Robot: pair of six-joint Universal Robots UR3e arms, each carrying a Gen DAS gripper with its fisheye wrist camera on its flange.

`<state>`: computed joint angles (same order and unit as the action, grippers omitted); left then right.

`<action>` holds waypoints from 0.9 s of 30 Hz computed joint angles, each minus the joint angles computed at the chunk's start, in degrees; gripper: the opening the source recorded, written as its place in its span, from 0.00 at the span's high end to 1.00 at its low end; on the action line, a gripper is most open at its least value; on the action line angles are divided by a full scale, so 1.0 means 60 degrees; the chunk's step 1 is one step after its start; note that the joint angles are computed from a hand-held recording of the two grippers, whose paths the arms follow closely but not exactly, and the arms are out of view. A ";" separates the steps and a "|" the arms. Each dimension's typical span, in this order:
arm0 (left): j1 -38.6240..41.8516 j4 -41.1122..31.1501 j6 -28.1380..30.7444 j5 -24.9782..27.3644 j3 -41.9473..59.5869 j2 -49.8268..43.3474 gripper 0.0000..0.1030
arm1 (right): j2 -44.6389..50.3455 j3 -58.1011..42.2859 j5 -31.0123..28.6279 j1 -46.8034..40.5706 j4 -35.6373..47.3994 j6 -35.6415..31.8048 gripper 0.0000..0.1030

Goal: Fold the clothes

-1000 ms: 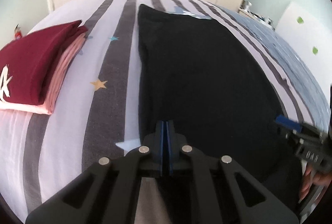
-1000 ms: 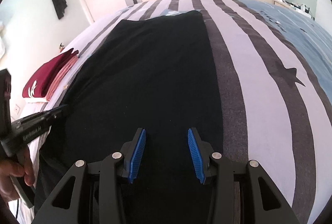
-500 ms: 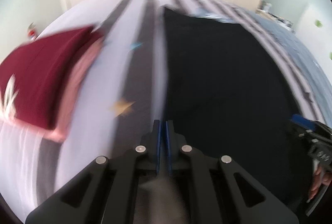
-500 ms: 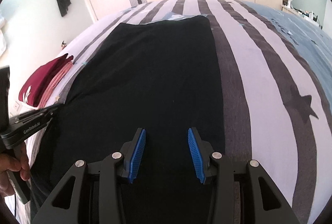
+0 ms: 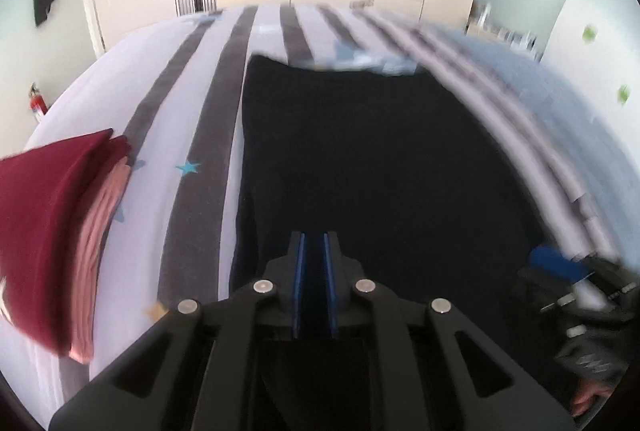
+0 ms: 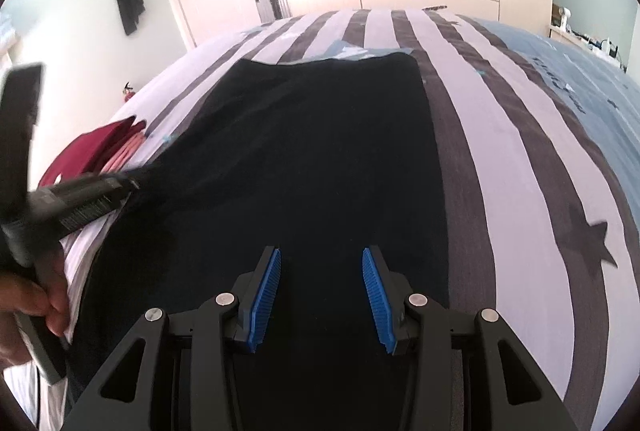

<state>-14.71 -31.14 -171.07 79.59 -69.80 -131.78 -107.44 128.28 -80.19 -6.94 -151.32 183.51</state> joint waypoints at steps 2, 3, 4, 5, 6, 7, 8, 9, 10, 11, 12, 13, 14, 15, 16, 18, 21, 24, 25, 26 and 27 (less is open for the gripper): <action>0.0115 -0.0058 0.0050 -0.0042 0.0288 -0.0363 0.94 | 0.0484 -0.0196 0.0121 -0.0151 -0.0006 0.0043 0.62; 0.0191 -0.0055 -0.0008 -0.0124 0.0255 -0.0340 0.96 | 0.0595 -0.0147 0.0267 -0.0290 -0.0055 0.0036 0.62; 0.0258 -0.0095 -0.0078 -0.0185 0.0238 -0.0308 0.98 | 0.0595 0.0010 0.0450 -0.0459 -0.0229 -0.0001 0.62; 0.0337 -0.0102 -0.0278 -0.0229 0.0177 -0.0247 0.98 | 0.0537 0.0116 0.0585 -0.0571 -0.0302 -0.0030 0.62; 0.0417 -0.0081 -0.0383 -0.0290 0.0073 -0.0178 0.98 | 0.0475 0.0221 0.0720 -0.0681 -0.0370 -0.0057 0.62; 0.0470 -0.0026 -0.0550 -0.0268 -0.0047 -0.0098 0.98 | 0.0376 0.0337 0.0834 -0.0772 -0.0413 -0.0064 0.62; 0.0524 -0.0067 -0.0648 -0.0246 -0.0061 -0.0048 0.98 | 0.0259 0.0461 0.0962 -0.0900 -0.0435 -0.0062 0.62; 0.0560 -0.0071 -0.0710 -0.0202 -0.0198 0.0114 0.98 | 0.0176 0.0514 0.0996 -0.0951 -0.0393 -0.0061 0.62; 0.0595 -0.0066 -0.0769 -0.0155 -0.0354 0.0292 0.98 | 0.0082 0.0496 0.0987 -0.0978 -0.0257 -0.0072 0.62; 0.0617 0.0061 -0.0816 -0.0083 -0.0680 0.0583 0.98 | -0.0068 0.0451 0.0891 -0.0962 -0.0039 -0.0109 0.62; 0.0673 0.0272 -0.0760 -0.0155 -0.1119 0.0926 0.97 | -0.0268 0.0412 0.0763 -0.0927 0.0218 -0.0158 0.62; 0.0796 0.0516 -0.0598 -0.0376 -0.1801 0.1457 0.97 | -0.0596 0.0431 0.0732 -0.0957 0.0547 -0.0255 0.62; 0.0834 0.0636 -0.0419 -0.0397 -0.2387 0.1945 0.97 | -0.1123 0.0573 0.0758 -0.1044 0.0864 -0.0412 0.62; 0.0816 0.0755 -0.0203 -0.0347 -0.2924 0.2381 0.97 | -0.1671 0.0697 0.0787 -0.1139 0.1223 -0.0578 0.62; 0.0874 0.0724 0.0089 -0.0588 -0.3586 0.2935 0.97 | -0.2240 0.0823 0.0717 -0.1151 0.1624 -0.0714 0.62; 0.1022 0.0463 0.0722 -0.1144 -0.4823 0.4076 0.97 | -0.3509 0.1037 0.0769 -0.1247 0.2651 -0.0885 0.62; 0.1108 -0.0702 0.1207 -0.2245 -0.5829 0.5196 0.97 | -0.5552 0.1165 0.1070 -0.1442 0.4574 -0.0978 0.62; 0.0786 -0.1176 0.1344 -0.2177 -0.6220 0.5449 0.97 | -0.6724 0.1159 0.1074 -0.1230 0.5871 -0.0777 0.62; 0.0589 -0.1199 0.1158 -0.1727 -0.6173 0.5302 0.97 | -0.6859 0.1187 0.0908 -0.0968 0.6000 -0.0593 0.62; 0.0487 -0.1330 0.0927 -0.1309 -0.6087 0.5165 0.97 | -0.6965 0.1216 0.0733 -0.0685 0.6099 -0.0385 0.62; 0.0500 -0.1366 0.0787 -0.1163 -0.6087 0.5139 0.97 | -0.7079 0.1256 0.0690 -0.0560 0.6250 -0.0229 0.62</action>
